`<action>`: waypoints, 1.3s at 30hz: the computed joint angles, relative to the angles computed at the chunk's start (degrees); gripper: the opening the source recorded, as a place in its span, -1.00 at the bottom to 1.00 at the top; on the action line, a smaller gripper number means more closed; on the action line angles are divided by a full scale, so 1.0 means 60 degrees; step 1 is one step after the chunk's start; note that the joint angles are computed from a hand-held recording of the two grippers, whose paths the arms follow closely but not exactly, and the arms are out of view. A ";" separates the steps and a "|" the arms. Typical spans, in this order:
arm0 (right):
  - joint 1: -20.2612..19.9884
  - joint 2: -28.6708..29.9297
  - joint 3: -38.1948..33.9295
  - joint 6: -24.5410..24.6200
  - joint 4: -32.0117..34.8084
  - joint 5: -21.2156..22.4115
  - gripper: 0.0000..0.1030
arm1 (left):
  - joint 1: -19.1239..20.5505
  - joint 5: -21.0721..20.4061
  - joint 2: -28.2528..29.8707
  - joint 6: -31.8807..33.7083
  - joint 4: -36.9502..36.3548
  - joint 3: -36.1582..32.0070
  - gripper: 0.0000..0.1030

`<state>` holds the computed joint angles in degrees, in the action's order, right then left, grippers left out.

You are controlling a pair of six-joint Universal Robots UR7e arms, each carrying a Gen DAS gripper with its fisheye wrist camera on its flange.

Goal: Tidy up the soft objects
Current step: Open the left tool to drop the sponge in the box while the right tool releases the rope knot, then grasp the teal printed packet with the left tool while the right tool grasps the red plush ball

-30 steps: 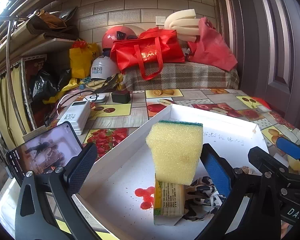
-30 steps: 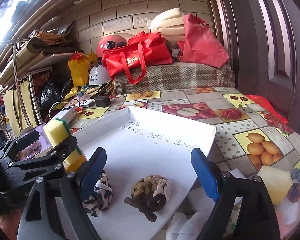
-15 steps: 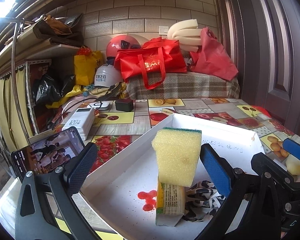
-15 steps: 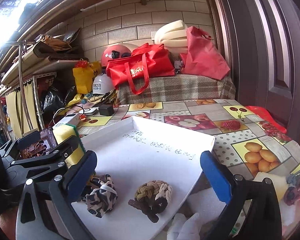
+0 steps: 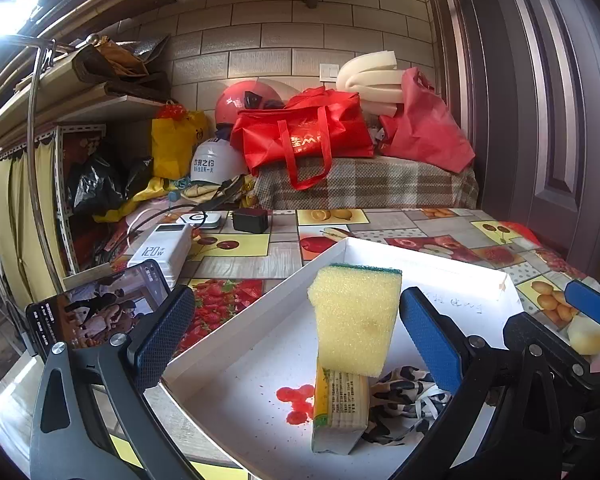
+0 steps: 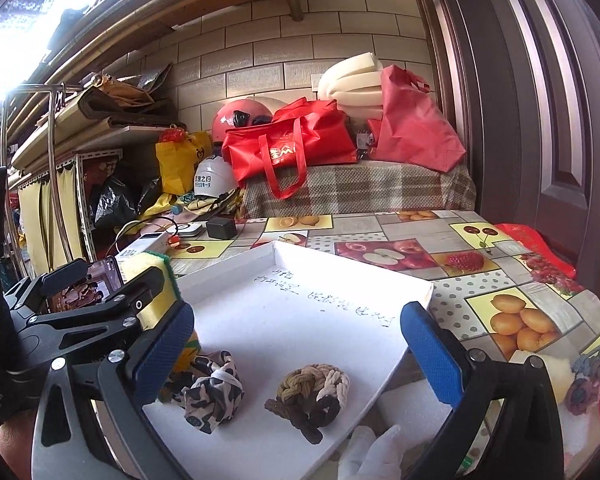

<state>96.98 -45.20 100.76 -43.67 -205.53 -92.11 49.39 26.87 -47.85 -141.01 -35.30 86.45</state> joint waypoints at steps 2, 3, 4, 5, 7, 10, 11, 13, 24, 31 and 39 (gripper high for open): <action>-0.0011 -0.0054 0.0070 0.0011 0.0010 0.0011 1.00 | -0.0015 0.0022 -0.0005 -0.0040 0.0047 0.0002 1.00; -0.0020 -0.0085 0.0103 0.0018 0.0027 0.0017 1.00 | -0.0023 0.0040 -0.0040 -0.0049 0.0046 0.0046 1.00; -0.0028 -0.0117 0.0135 0.0024 0.0051 0.0018 1.00 | -0.0029 0.0048 -0.0057 -0.0063 0.0045 0.0072 1.00; -0.0033 -0.0146 0.0167 0.0027 0.0075 0.0016 1.00 | -0.0036 0.0051 -0.0062 -0.0084 0.0064 0.0078 1.00; -0.0048 -0.0202 0.0248 -0.0001 0.0051 0.0041 1.00 | -0.0037 0.0032 -0.0051 -0.0056 0.0019 0.0078 1.00; -0.0055 -0.0273 0.0399 -0.0163 -0.0044 0.0102 1.00 | -0.0049 0.0054 -0.0071 -0.0027 -0.0048 0.0124 1.00; -0.0053 -0.0292 0.0443 -0.0230 -0.0057 0.0110 1.00 | -0.0043 0.0072 -0.0068 -0.0019 -0.0053 0.0121 1.00; -0.0059 -0.0343 0.0526 -0.0327 -0.0065 0.0137 1.00 | -0.0061 0.0110 -0.0057 -0.0084 0.0038 0.0103 1.00; -0.0275 -0.1040 0.1314 -0.0716 0.0057 0.0284 1.00 | -0.0435 0.0191 -0.0039 -0.0447 0.0421 0.0447 1.00; -0.0516 -0.1481 0.1673 -0.0447 0.0047 0.0561 1.00 | -0.0528 0.0230 0.0012 -0.0576 0.0680 0.0470 1.00; -0.0651 -0.1685 0.1835 -0.0215 -0.0033 0.0696 1.00 | -0.0511 0.0303 -0.0046 -0.0833 0.0847 0.0534 1.00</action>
